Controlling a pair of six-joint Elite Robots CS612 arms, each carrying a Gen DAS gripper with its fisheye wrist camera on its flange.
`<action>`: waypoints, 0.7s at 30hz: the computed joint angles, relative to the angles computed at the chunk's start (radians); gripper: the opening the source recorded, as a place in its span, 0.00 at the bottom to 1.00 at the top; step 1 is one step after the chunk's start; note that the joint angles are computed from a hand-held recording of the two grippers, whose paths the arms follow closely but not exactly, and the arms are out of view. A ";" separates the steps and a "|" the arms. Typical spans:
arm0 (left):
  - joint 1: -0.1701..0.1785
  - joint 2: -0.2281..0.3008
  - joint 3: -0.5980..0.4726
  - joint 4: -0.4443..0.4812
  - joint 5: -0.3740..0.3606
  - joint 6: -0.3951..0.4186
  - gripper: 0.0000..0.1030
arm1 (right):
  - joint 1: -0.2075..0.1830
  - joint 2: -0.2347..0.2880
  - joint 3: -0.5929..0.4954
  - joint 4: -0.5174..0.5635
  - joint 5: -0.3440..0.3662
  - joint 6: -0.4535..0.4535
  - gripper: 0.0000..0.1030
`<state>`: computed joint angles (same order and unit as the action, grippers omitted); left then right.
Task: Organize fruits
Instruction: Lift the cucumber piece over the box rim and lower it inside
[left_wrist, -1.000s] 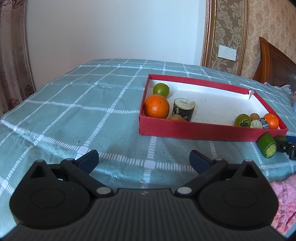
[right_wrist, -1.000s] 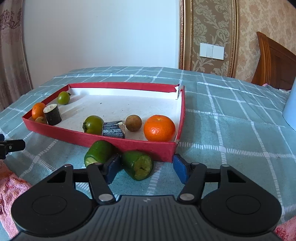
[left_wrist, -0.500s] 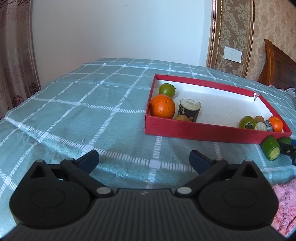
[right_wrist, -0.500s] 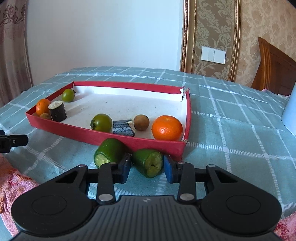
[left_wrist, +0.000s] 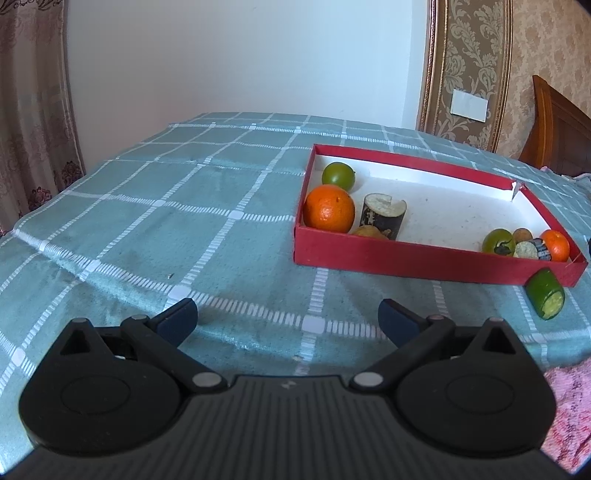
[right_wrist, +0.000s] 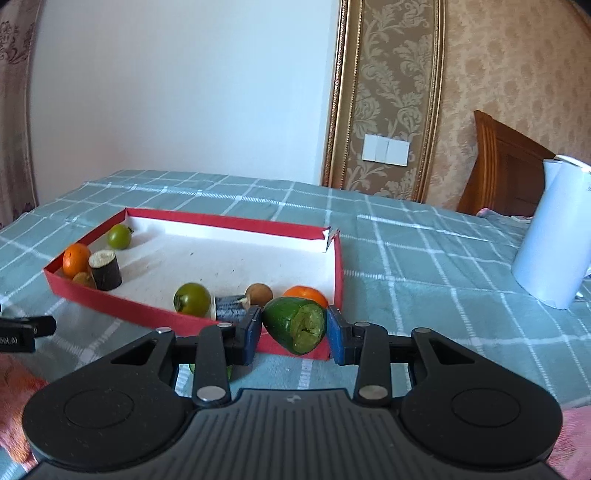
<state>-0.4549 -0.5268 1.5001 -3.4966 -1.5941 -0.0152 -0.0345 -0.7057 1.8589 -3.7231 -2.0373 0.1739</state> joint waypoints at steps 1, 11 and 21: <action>0.000 0.000 0.000 0.001 0.001 0.000 1.00 | 0.001 -0.001 -0.002 0.002 0.000 0.001 0.35; 0.000 0.000 -0.003 0.011 -0.002 0.001 1.00 | 0.000 0.002 -0.025 0.012 0.016 -0.002 0.35; 0.001 -0.001 -0.005 0.025 -0.007 0.001 1.00 | -0.004 0.009 -0.051 0.022 0.030 -0.024 0.35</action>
